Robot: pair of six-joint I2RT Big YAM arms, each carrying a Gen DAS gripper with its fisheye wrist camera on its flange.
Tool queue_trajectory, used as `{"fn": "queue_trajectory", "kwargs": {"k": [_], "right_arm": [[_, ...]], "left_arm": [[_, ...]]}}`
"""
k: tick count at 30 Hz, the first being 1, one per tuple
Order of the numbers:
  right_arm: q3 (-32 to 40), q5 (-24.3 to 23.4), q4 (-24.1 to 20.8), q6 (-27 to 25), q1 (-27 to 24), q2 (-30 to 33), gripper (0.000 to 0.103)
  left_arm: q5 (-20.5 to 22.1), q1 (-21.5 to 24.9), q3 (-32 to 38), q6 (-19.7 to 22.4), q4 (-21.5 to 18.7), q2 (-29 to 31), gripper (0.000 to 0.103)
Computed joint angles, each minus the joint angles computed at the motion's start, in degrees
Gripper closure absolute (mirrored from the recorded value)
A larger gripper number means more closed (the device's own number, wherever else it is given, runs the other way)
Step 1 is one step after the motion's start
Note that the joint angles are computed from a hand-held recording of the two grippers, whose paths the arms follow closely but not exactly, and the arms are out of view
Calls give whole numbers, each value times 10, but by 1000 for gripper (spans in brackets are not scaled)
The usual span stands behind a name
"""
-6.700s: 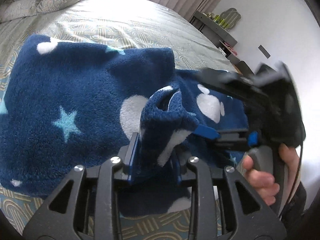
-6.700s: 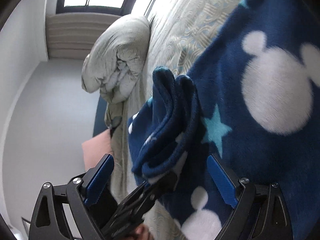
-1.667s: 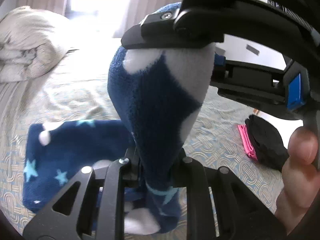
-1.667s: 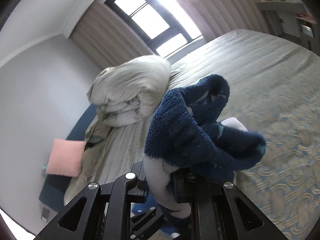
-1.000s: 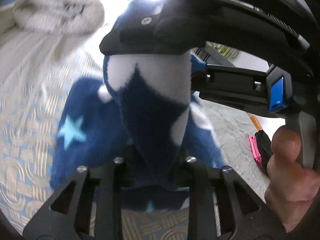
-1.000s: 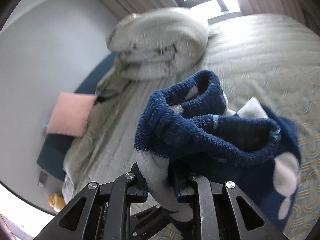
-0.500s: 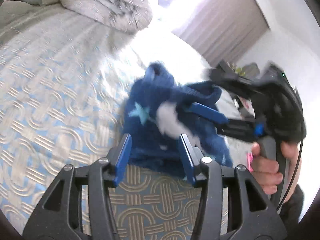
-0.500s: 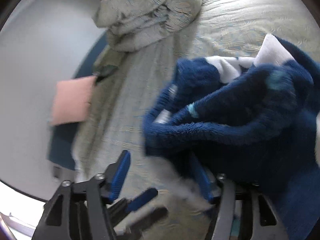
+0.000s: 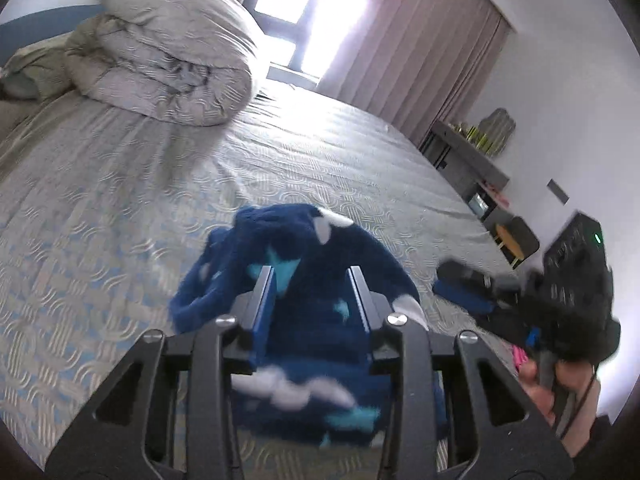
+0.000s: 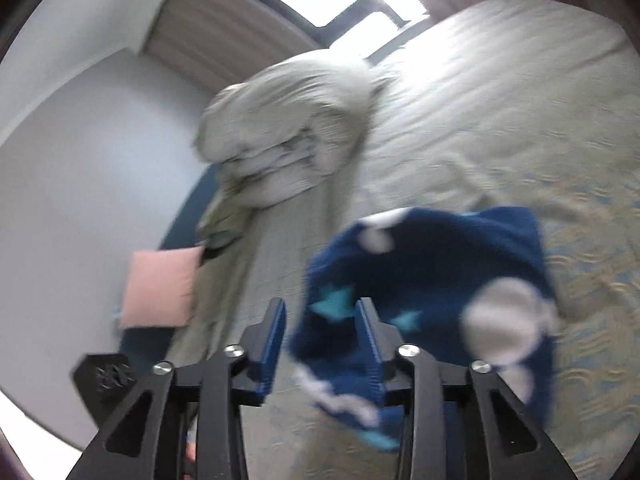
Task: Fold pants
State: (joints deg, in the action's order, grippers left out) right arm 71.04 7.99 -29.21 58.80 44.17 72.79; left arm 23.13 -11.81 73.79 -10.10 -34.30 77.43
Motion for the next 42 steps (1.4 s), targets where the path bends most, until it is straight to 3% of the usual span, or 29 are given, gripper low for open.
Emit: {"fn": "queue_trajectory", "kwargs": {"k": [5, 7, 8, 9, 10, 12, 14, 16, 19, 21, 25, 27, 31, 32, 33, 34, 36, 39, 40, 42], "right_arm": [[-15, 26, -16, -21, -19, 9, 70], [-2, 68, -47, -35, -15, 25, 70], [11, 105, -80, -38, -11, 40, 66], [22, 135, -107, -35, -6, 54, 58], [29, 161, -128, -40, -5, 72, 56], [21, 173, -125, -48, -3, 85, 55], [3, 197, -102, -62, 3, 101, 55], [-7, 249, -80, -82, 20, 110, 54], [3, 312, -91, -97, 40, 126, 53], [7, 305, -96, -98, 37, 127, 52], [11, 280, -115, -83, 29, 115, 51], [9, 307, -132, -39, 39, 96, 51], [-1, 347, -120, 6, 50, 66, 51], [3, 339, -122, 12, 46, 63, 51], [7, 333, -125, 16, 43, 63, 52], [16, 323, -128, 16, 37, 66, 54], [32, 307, -135, 10, 26, 79, 71], [52, 259, -142, 13, 2, 107, 89], [55, 240, -144, 14, -7, 118, 89], [59, 222, -143, 3, -19, 141, 89]], "left_arm": [[-116, -37, 67, 44, -20, 91, 65], [-205, -46, 64, 60, -14, 111, 65], [-269, -51, 59, 64, -9, 118, 65], [-306, -48, 52, 58, -4, 127, 52], [-298, -38, 46, 45, -1, 135, 39], [-253, -18, 30, 23, 13, 147, 34], [-228, -10, -1, 17, 54, 141, 33], [-244, -14, -36, 32, 106, 127, 33], [-247, -14, -60, 34, 144, 120, 32], [-242, -12, -53, 30, 130, 119, 31], [-277, -25, -31, 58, 93, 100, 34], [-272, -22, -35, 43, 98, 76, 34], [-255, -22, -38, 15, 125, 35, 45], [-254, -25, -31, 13, 125, 34, 52], [-254, -30, -16, 20, 114, 42, 72], [-254, -36, 0, 26, 99, 52, 83], [-262, -48, 28, 35, 74, 81, 91], [-260, -51, 62, 26, 33, 138, 95], [-251, -47, 66, 17, 28, 156, 95], [-243, -43, 48, 21, 64, 169, 95]]}}
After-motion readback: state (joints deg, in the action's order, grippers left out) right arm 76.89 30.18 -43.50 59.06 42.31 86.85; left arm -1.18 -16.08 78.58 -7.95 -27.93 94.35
